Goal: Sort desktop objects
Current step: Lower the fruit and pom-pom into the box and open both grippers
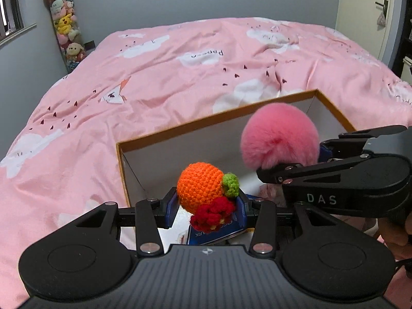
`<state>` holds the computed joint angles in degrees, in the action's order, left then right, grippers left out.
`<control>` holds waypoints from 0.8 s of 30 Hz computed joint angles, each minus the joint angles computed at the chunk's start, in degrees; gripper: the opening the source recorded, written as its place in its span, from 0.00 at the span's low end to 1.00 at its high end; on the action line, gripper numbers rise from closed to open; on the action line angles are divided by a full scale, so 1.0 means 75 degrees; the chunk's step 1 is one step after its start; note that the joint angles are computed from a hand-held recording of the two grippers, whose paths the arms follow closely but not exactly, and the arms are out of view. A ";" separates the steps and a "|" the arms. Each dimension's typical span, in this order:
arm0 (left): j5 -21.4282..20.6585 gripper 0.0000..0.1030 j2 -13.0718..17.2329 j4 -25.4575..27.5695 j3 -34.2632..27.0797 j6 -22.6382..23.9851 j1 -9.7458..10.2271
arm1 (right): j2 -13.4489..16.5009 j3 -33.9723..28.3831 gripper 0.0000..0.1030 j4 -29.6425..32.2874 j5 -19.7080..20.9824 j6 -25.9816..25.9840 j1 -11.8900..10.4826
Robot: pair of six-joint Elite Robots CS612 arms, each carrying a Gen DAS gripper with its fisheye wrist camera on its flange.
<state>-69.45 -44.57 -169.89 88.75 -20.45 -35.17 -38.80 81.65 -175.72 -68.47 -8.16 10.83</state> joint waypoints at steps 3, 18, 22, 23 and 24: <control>0.0023 0.49 -0.0018 0.0223 -0.0032 -0.0067 -0.0006 | 0.0011 -0.0001 0.48 0.0118 0.0038 0.0189 -0.0033; 0.0133 0.51 -0.0066 0.0711 -0.0090 -0.0249 -0.0011 | -0.0121 0.0265 0.53 -0.0308 0.0217 0.0515 -0.0102; 0.0171 0.55 -0.0058 0.0756 -0.0107 -0.0225 -0.0015 | -0.0122 0.0351 0.56 -0.0612 0.0337 0.0580 -0.0113; 0.0181 0.55 -0.0053 0.0733 -0.0104 -0.0191 -0.0018 | -0.0118 0.0359 0.57 -0.0671 0.0328 0.0561 -0.0111; 0.0201 0.57 -0.0052 0.0709 -0.0096 -0.0149 -0.0024 | -0.0114 0.0363 0.57 -0.0707 0.0299 0.0553 -0.0106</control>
<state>-67.94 -44.96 -164.57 88.03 -21.57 -35.35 -39.65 84.37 -181.02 -66.23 -4.01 10.04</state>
